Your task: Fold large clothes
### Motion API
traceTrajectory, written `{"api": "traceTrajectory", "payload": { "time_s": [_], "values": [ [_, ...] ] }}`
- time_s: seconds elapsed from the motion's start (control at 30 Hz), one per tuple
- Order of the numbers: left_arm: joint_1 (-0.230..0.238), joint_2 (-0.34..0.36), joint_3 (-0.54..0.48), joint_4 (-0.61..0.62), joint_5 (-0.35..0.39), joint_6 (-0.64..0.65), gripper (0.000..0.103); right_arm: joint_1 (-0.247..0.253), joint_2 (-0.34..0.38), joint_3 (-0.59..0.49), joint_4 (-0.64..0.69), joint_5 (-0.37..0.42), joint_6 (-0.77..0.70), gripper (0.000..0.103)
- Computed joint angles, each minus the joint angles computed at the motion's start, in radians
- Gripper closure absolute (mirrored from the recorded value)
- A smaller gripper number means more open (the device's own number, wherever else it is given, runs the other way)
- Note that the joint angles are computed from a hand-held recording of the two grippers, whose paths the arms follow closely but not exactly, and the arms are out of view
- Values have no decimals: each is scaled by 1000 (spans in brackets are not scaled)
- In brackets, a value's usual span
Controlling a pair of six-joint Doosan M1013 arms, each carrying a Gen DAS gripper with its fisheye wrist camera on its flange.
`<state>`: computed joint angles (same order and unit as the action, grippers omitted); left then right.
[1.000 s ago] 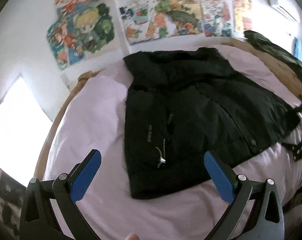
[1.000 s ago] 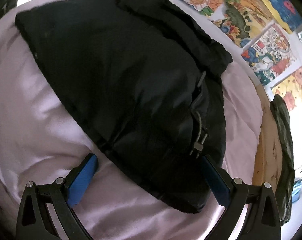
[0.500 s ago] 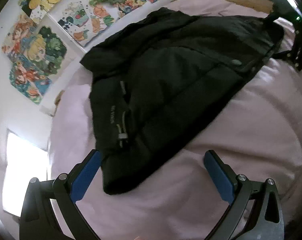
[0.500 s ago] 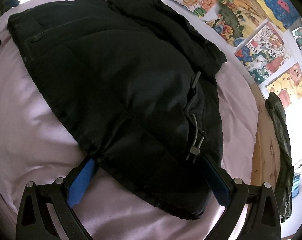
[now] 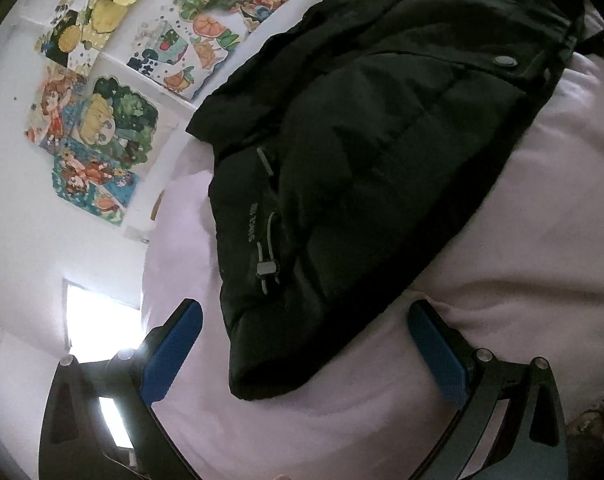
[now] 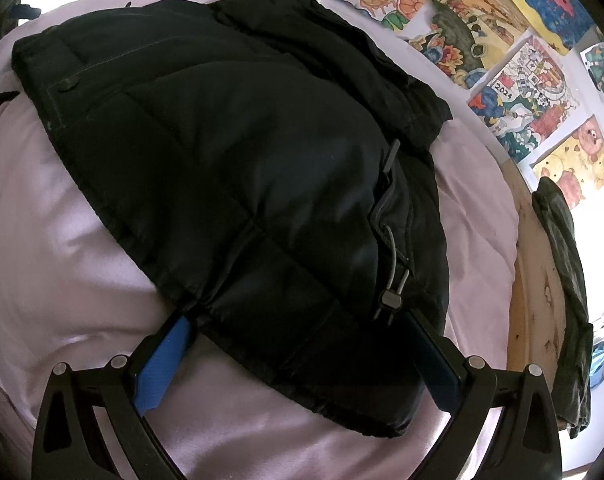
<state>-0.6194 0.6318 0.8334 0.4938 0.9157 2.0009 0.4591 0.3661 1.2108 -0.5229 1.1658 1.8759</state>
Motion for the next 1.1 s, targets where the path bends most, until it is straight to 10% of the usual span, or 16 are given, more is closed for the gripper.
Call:
{"api": "traceTrajectory", "payload": {
  "time_s": [0.37,0.73,1.1],
  "values": [
    [-11,27,-27,118,-23,-121,1,8,9,5,-83,-26,15,0],
    [4,97,-209,-60,184,-180,1,24,10,32,-213,-71,42,0],
    [1,104,-233,-86,221,-212,5,33,9,37,-230,-99,19,29]
  ]
}}
